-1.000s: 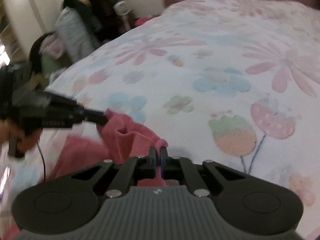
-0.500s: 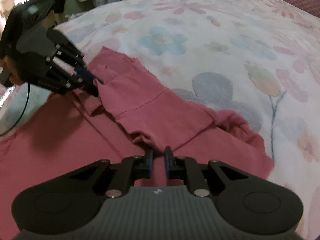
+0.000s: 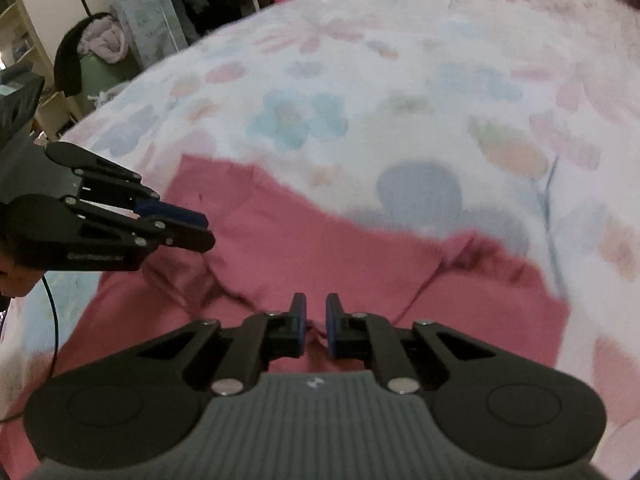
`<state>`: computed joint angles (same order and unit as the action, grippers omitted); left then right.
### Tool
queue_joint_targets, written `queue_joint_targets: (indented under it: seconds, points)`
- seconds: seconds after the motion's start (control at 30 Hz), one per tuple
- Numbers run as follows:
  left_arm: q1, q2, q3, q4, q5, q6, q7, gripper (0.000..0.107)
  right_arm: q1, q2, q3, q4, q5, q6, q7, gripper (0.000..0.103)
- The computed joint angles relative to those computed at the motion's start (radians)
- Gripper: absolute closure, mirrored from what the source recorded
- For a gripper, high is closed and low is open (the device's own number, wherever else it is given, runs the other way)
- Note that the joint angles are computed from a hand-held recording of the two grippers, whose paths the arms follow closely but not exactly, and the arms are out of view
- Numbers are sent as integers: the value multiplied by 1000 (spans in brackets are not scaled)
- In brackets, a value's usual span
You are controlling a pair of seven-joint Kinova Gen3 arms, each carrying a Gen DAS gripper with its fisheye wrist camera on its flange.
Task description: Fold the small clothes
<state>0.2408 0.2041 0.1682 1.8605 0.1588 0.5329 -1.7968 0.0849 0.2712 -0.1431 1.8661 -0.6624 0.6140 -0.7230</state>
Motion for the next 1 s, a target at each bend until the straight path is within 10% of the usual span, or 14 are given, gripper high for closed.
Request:
queue_joint_targets:
  seconds: [0.3, 0.53, 1.0]
  points:
    - [35, -40, -24, 18, -87, 52, 97, 90, -2, -23, 1, 75, -18, -42, -29, 94]
    - [88, -237, 20, 36, -206, 226, 90, 84, -92, -246, 62, 110, 159, 96, -120, 93]
    - [168, -621, 24, 220, -48, 514, -176, 79, -268, -760, 114, 348, 323, 420, -243, 75]
